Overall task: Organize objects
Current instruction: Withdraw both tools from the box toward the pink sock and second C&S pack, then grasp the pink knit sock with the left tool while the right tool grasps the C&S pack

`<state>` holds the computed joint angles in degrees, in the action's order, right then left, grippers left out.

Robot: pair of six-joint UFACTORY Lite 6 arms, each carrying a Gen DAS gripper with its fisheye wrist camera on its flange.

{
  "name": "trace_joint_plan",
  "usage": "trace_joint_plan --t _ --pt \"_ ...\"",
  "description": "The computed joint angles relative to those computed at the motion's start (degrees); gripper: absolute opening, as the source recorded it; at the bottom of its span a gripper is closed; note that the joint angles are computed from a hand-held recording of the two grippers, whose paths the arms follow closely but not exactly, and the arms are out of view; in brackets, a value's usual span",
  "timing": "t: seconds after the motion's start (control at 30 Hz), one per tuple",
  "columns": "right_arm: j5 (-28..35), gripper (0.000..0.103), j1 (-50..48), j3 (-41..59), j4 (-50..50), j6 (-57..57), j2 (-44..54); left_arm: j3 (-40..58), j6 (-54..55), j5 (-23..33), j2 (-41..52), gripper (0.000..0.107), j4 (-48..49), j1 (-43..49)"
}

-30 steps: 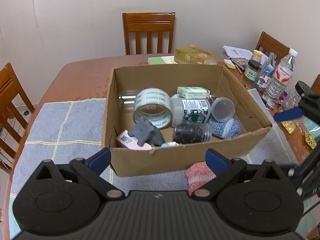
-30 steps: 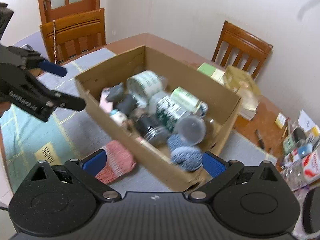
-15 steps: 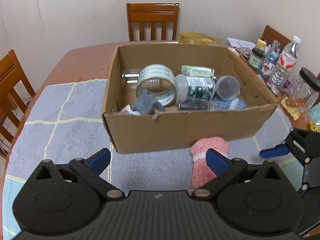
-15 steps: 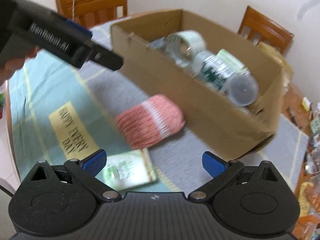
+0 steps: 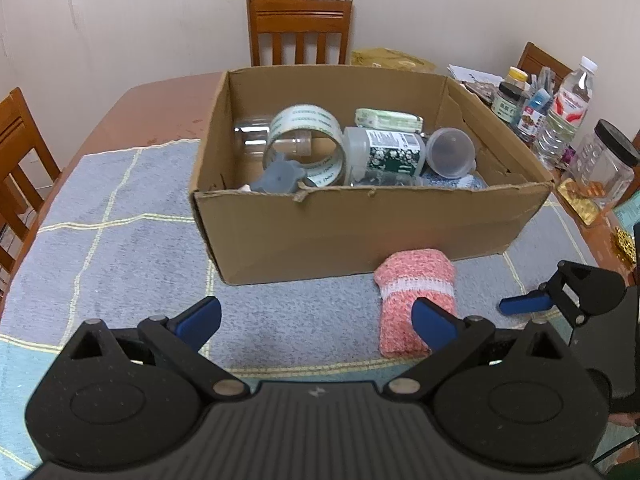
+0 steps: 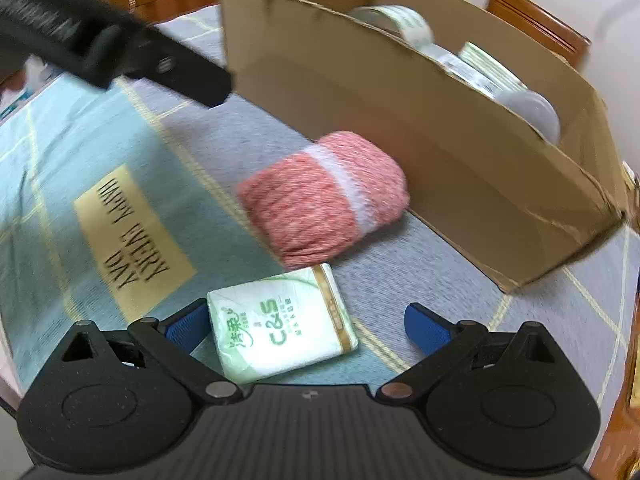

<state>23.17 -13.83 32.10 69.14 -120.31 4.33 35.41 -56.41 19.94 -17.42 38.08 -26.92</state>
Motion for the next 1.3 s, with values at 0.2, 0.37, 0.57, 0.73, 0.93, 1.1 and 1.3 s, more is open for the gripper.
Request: trace_joint_plan --t 0.2,0.37,0.57,0.73,0.93,1.1,1.3 --pt "0.2 0.103 -3.7 1.8 0.5 2.4 2.1 1.5 -6.3 -2.0 4.9 0.101 5.1 -1.9" --pt "0.1 0.103 -7.6 3.9 -0.3 4.3 3.9 3.9 -14.7 -3.9 10.8 0.101 13.0 -4.3" --pt "0.9 0.103 -12.1 7.0 -2.3 6.0 6.5 8.1 -24.5 -5.5 19.0 0.101 23.3 -6.8" --pt "1.5 0.103 -13.4 7.5 -3.1 6.3 6.6 11.6 -34.7 -4.8 25.9 0.101 34.1 -9.3" --pt "0.9 0.103 -12.7 6.0 -1.2 5.4 5.5 13.7 -39.4 -3.8 31.2 0.102 38.2 -9.3" --pt "1.0 0.103 -12.6 6.5 -1.4 5.7 5.7 10.4 -41.4 -7.6 28.7 0.102 40.5 -6.6" --pt "1.2 0.103 -12.7 6.7 -1.0 5.1 6.0 6.2 -48.2 -8.3 25.4 0.102 49.0 -4.9"
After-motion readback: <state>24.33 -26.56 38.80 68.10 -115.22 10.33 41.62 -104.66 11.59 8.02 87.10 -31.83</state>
